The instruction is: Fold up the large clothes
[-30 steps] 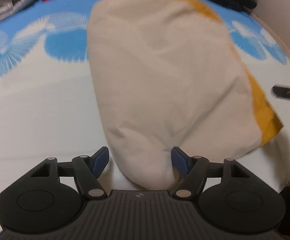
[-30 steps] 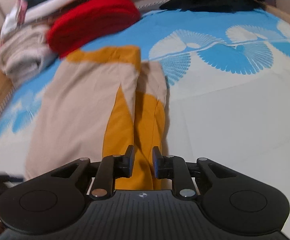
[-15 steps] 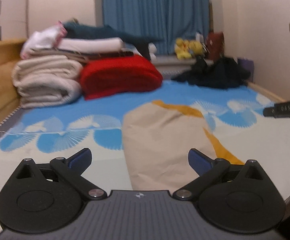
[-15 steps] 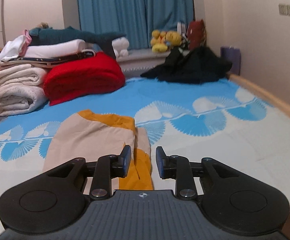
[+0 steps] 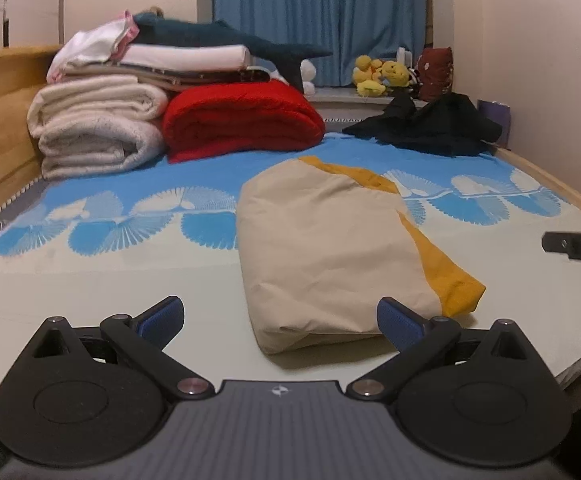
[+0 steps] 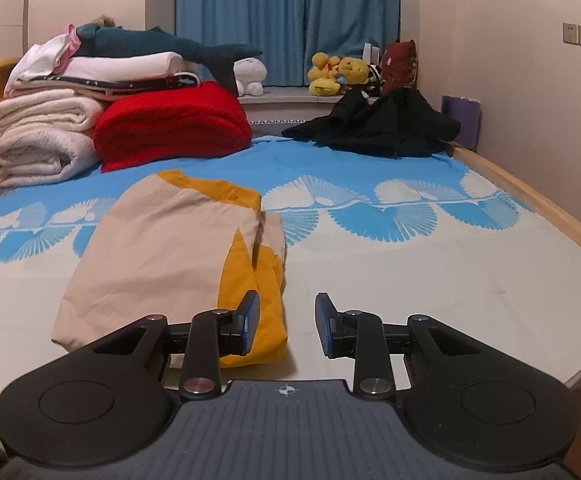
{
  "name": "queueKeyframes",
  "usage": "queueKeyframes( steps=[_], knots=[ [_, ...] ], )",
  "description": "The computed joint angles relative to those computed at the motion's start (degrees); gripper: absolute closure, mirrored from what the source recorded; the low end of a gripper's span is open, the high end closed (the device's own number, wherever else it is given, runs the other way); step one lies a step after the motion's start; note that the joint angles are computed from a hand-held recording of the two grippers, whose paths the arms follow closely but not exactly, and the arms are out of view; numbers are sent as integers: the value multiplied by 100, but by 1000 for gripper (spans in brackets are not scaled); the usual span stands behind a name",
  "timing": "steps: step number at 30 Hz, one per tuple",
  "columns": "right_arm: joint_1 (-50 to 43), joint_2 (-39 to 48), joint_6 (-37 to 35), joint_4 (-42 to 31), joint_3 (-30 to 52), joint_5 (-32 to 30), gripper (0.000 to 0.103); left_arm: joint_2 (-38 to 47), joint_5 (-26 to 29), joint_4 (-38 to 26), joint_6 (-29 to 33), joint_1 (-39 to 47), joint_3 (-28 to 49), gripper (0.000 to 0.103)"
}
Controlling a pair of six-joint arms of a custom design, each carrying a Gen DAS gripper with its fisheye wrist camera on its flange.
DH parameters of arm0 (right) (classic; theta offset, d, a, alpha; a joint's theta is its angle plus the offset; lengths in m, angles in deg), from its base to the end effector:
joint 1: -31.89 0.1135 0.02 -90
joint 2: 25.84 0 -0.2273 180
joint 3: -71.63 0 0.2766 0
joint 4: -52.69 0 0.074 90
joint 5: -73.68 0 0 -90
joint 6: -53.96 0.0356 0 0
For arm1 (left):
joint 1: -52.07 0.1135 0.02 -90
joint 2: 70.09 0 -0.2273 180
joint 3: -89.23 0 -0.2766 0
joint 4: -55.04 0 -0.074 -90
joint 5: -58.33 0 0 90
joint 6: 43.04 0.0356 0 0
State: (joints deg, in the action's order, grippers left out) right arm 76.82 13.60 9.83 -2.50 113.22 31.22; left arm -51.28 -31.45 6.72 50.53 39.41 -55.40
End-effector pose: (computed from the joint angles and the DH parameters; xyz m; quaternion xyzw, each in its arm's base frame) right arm 0.1458 0.1084 0.1899 0.1349 0.8669 -0.0619 0.4759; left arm 0.1592 -0.0359 0.2079 0.1242 0.8647 -0.0402 0.4850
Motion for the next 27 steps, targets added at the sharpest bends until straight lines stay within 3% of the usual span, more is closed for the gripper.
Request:
queueKeyframes(
  steps=[3, 8, 14, 27],
  knots=[
    [50, 35, 162, -78, -1, -107, 71, 211, -263, 108, -344, -216, -22, 0],
    [131, 251, 88, 131, -2, -117, 69, 392, -634, 439, -421, -488, -128, 0],
    [141, 485, -31, 358, 4, -160, 68, 753, -608, 717, -440, -402, -149, 0],
    [171, 486, -153, 405, -17, -164, 68, 670, -564, 850, -410, -426, -250, 0]
  ],
)
